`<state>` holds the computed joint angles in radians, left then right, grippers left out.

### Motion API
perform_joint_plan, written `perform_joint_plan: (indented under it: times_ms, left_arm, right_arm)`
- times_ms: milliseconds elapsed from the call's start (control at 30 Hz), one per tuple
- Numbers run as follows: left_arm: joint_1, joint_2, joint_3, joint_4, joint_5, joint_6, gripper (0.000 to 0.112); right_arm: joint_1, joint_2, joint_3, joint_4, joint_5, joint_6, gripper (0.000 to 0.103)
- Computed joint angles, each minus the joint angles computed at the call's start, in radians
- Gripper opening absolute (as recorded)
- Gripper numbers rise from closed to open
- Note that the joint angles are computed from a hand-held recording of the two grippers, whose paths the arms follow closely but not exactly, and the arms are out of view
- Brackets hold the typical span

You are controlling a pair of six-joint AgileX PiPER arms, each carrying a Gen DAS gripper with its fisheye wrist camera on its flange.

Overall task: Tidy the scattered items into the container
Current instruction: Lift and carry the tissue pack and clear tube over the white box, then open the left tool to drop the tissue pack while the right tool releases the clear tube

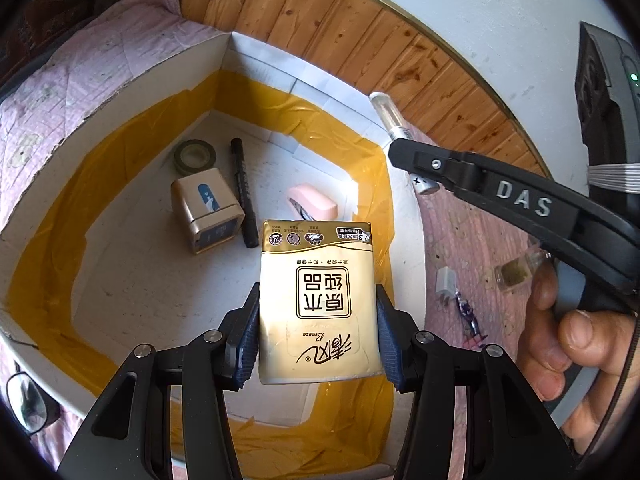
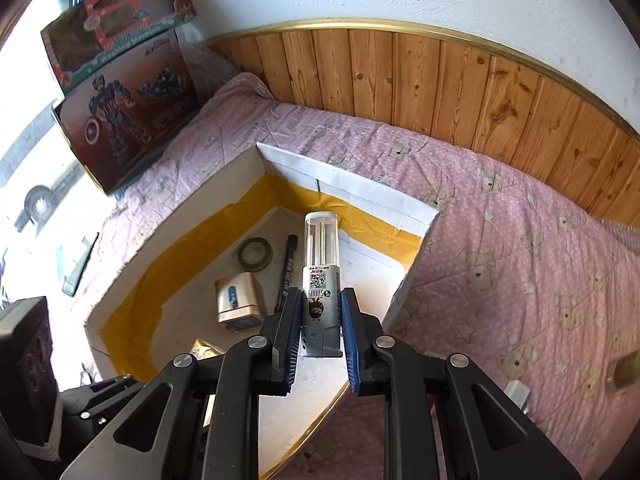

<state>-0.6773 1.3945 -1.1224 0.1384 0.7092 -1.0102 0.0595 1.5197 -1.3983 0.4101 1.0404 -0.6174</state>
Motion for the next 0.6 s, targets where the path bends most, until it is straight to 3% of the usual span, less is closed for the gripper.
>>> perform_joint_plan:
  times_ms: [300, 600]
  left_arm:
    - [0.028, 0.031, -0.015, -0.098, -0.005, 0.094, 0.053]
    - [0.058, 0.026, -0.002, -0.172, -0.003, 0.134, 0.053]
  right_arm:
    - [0.088, 0.112, -0.079, -0.152, -0.021, 0.07, 0.021]
    - [0.139, 0.215, -0.171, -0.266, 0.022, 0.114, 0.021]
